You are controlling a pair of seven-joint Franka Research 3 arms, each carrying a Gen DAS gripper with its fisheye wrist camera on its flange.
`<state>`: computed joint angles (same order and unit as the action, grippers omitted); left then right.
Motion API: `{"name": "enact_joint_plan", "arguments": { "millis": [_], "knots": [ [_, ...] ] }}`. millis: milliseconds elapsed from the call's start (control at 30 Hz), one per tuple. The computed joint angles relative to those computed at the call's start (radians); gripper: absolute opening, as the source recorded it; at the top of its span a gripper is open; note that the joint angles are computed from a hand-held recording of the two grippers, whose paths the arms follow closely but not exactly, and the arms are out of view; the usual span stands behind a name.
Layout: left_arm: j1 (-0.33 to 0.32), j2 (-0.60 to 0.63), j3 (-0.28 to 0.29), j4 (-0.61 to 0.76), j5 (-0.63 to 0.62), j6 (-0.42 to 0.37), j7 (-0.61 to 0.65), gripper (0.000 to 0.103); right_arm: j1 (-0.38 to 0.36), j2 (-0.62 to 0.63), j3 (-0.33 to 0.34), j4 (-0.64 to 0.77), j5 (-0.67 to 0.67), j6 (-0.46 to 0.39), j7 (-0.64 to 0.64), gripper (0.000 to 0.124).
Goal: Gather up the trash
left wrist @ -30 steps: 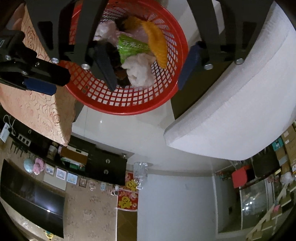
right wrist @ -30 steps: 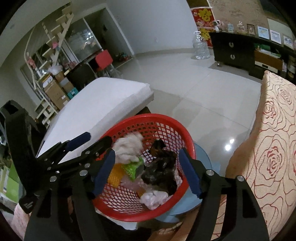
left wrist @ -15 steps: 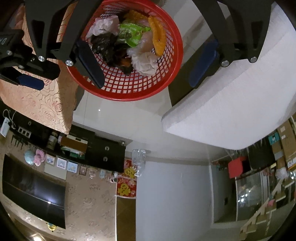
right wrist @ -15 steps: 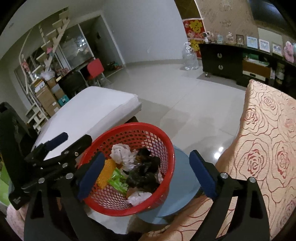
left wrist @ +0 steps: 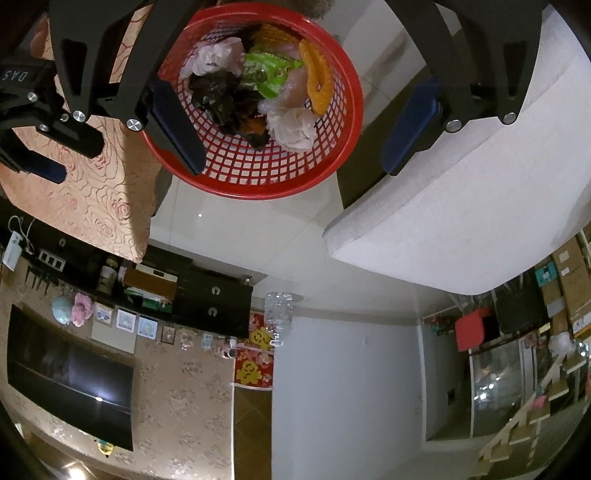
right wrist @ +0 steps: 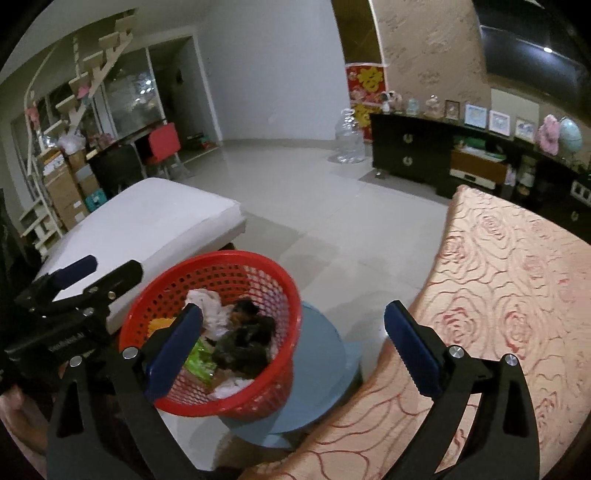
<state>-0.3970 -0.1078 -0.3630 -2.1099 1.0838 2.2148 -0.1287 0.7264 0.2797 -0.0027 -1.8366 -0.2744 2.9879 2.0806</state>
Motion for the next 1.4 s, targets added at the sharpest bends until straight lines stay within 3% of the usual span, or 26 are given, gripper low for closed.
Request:
{"name": "enact_joint_plan", "arguments": {
  "millis": [100, 267, 433, 600, 1000, 1400],
  "knots": [
    [-0.004, -0.013, -0.006, -0.008, 0.005, -0.007, -0.014, 0.093, 0.027, -0.022, -0.036, -0.021, -0.061, -0.003, 0.047, 0.096],
    [-0.014, -0.026, -0.023, -0.010, 0.019, -0.040, -0.027, 0.093, 0.087, -0.077, -0.111, -0.079, -0.295, 0.037, 0.230, 0.096],
    [-0.030, -0.047, -0.041, -0.028, 0.023, -0.054, -0.046, 0.093, 0.085, -0.141, -0.126, -0.150, -0.457, 0.086, 0.420, 0.096],
    [-0.056, -0.060, -0.069, -0.045, 0.032, -0.094, -0.046, 0.093, 0.032, -0.185, -0.056, -0.217, -0.461, 0.095, 0.471, 0.096],
    [-0.084, -0.080, -0.089, -0.078, 0.023, -0.122, -0.061, 0.095, -0.070, -0.247, 0.066, -0.263, -0.707, 0.066, 0.712, 0.096],
    [-0.086, -0.071, -0.080, -0.075, 0.026, -0.113, -0.060, 0.095, -0.171, -0.256, 0.159, -0.276, -0.724, 0.068, 0.722, 0.096]
  ]
}}
